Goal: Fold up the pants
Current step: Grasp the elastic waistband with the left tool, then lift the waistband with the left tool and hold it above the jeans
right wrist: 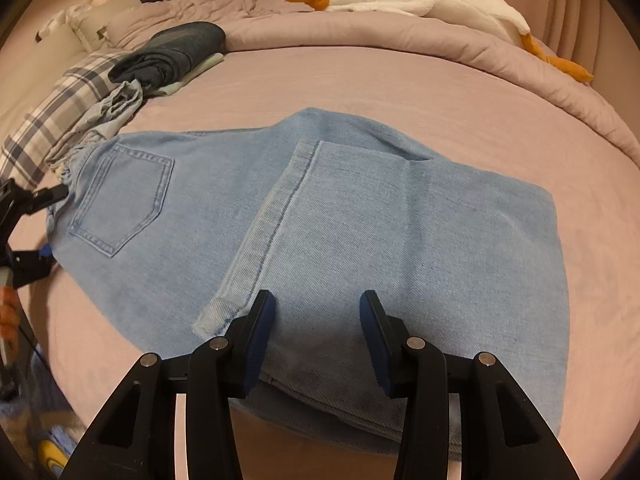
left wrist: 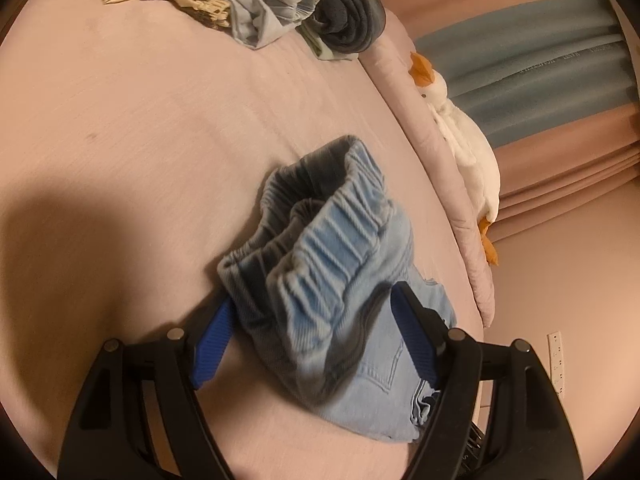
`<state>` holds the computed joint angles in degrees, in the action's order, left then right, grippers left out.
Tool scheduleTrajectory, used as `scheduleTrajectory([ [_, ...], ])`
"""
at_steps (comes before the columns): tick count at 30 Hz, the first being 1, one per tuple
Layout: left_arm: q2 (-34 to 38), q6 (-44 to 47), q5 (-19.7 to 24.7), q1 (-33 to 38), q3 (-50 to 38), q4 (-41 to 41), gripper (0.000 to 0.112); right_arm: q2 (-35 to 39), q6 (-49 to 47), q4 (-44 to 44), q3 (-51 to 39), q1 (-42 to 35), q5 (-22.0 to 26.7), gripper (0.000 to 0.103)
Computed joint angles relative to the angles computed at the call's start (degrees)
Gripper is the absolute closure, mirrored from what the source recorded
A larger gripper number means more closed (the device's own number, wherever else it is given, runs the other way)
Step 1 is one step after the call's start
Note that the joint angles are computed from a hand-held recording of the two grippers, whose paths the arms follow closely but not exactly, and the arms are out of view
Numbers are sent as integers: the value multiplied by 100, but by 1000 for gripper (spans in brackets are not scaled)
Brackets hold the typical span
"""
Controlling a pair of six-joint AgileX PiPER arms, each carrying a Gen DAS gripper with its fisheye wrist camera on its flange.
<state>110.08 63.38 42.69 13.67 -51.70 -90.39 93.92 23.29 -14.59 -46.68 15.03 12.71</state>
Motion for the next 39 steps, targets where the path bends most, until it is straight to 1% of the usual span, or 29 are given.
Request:
scheduleTrajectory([
  [4,220,-241,124,7,-347,179,36,25,176,-171,-20,27,-4,56],
  [8,207,-224,103,-16,-350,174,38,69,451,-443,-65,72,19,55],
  [9,172,-235,46,-39,-337,213,44,73,536,-517,-73,89,35,55],
  [10,129,-267,-19,-46,-308,288,52,74,563,-536,-78,92,41,55],
  [12,124,-313,-6,6,-263,297,61,83,621,-589,-82,96,39,55],
  [13,140,-330,73,70,-238,284,64,92,745,-687,-89,123,49,55],
  [15,127,-338,132,137,-182,267,67,102,821,-731,-122,146,95,55],
  [17,-14,-383,-67,48,-127,350,68,99,822,-667,-159,154,158,55],
  [20,-363,-344,-630,-239,-27,541,72,30,881,-565,-147,135,159,55],
  [22,-555,-140,-815,-360,57,502,77,-63,788,-375,-57,116,43,55],
  [26,-778,143,-1137,-577,119,422,78,-220,904,-464,41,152,-125,55],
  [28,-869,211,-1346,-700,135,485,78,-224,742,-372,-36,197,-143,55],
  [29,-913,303,-1442,-753,167,478,78,-198,550,-201,-99,206,-137,55],
  [31,-978,383,-1637,-869,180,535,78,-65,-80,432,-292,216,-106,55],
  [33,-977,470,-1719,-924,150,519,78,134,-808,1212,-535,237,-33,55],
  [34,-981,489,-1748,-943,138,535,78,223,-964,1379,-647,254,14,55],
  [35,-972,467,-1773,-962,105,580,78,316,-894,1318,-780,314,72,55],
  [38,-974,317,-1895,-1039,36,794,78,535,-271,672,-1123,515,167,55],
  [39,-977,267,-1936,-1065,23,856,78,621,-290,683,-1256,547,188,55],
])
